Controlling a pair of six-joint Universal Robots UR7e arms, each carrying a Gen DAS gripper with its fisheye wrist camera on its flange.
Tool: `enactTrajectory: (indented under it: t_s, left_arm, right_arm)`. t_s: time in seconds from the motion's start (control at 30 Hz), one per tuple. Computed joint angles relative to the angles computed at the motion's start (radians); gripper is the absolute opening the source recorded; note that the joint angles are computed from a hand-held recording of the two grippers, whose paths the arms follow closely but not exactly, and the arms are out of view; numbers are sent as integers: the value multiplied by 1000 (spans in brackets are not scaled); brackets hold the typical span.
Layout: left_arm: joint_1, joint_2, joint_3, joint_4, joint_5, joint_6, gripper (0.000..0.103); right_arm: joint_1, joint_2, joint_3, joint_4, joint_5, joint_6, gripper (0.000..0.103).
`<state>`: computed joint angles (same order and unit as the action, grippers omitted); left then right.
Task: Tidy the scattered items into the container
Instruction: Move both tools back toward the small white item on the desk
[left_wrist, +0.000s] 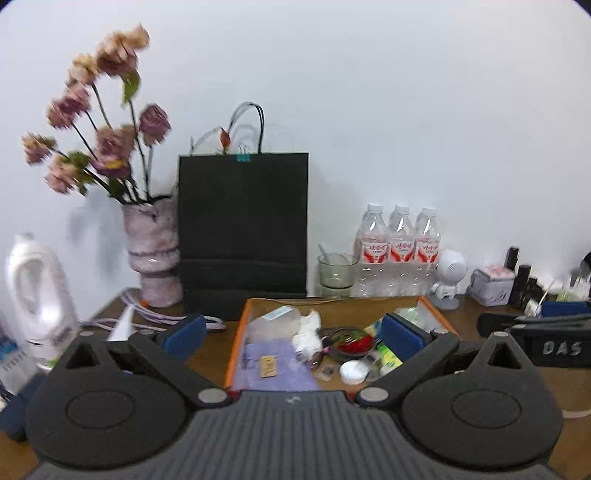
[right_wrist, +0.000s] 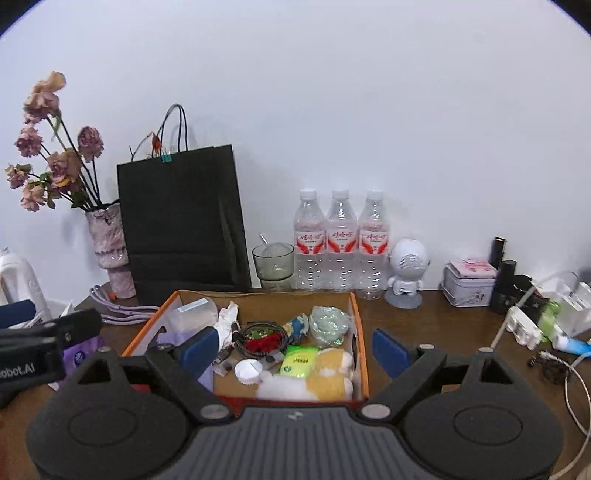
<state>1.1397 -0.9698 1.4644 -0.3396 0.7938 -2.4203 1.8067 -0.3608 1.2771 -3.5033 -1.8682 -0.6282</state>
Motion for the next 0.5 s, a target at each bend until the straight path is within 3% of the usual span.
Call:
enactTrajectory:
  t_s: [0.17, 0.27, 0.37, 0.5]
  left_arm:
    - [-30, -179, 390, -332, 61, 175, 103]
    - [-55, -279, 650, -550, 48, 151, 103]
    - [-70, -351, 798, -504, 26, 11, 103]
    - [-94, -387, 848, -469, -39, -43, 103]
  right_arm:
    - [-23, -57, 280, -304, 33, -79, 90]
    - [-64, -87, 489, -480, 93, -54, 91]
    - [-114, -92, 666, -588, 153, -20, 91]
    - [-145, -62, 774, -649, 178, -94, 90]
